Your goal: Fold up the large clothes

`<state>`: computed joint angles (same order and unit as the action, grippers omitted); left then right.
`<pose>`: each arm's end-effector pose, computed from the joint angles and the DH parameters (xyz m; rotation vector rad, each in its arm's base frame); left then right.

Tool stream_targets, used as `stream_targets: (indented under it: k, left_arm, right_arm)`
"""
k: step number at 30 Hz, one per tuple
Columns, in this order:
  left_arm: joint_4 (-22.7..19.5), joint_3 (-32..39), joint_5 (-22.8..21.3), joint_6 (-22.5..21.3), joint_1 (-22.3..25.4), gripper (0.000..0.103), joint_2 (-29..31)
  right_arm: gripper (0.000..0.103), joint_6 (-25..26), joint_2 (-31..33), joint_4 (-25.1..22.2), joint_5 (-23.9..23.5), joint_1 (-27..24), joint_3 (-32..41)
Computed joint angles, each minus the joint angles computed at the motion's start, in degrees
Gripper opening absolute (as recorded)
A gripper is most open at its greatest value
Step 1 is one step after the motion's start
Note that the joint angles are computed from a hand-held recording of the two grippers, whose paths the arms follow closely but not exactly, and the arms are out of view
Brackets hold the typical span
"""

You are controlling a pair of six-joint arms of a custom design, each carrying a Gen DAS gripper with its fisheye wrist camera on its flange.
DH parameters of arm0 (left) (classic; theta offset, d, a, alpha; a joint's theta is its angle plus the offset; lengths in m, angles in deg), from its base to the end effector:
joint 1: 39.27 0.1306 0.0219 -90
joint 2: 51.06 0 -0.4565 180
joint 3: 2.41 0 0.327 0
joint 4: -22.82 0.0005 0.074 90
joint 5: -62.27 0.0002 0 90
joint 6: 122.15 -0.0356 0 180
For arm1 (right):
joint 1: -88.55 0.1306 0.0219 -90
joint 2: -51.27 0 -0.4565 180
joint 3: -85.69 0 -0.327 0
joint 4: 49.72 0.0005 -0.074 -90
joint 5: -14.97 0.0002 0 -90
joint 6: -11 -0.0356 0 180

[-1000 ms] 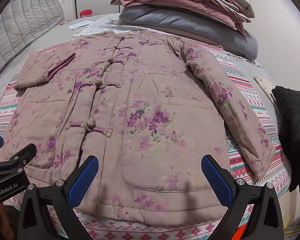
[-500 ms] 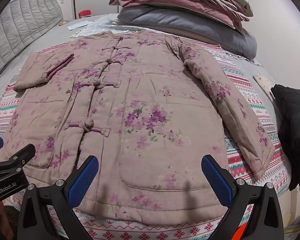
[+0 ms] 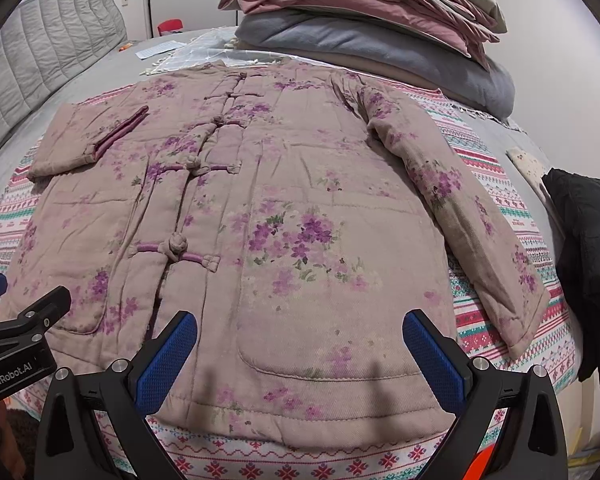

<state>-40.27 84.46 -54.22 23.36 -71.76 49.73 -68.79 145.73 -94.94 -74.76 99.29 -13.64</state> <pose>0.3864 -0.2279 0.3972 -0.5985 2.5831 0.2392 0.4238 0.0797 0.4137 -0.4712 2.5577 -0.0028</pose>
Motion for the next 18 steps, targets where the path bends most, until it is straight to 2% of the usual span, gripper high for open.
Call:
stream_targets:
  k: [18]
  left_arm:
    - [0.08,-0.25,0.44,-0.40,0.22,0.102,-0.08]
  right_arm:
    - [0.103,-0.14,0.44,-0.71,-0.54,-0.57,0.03]
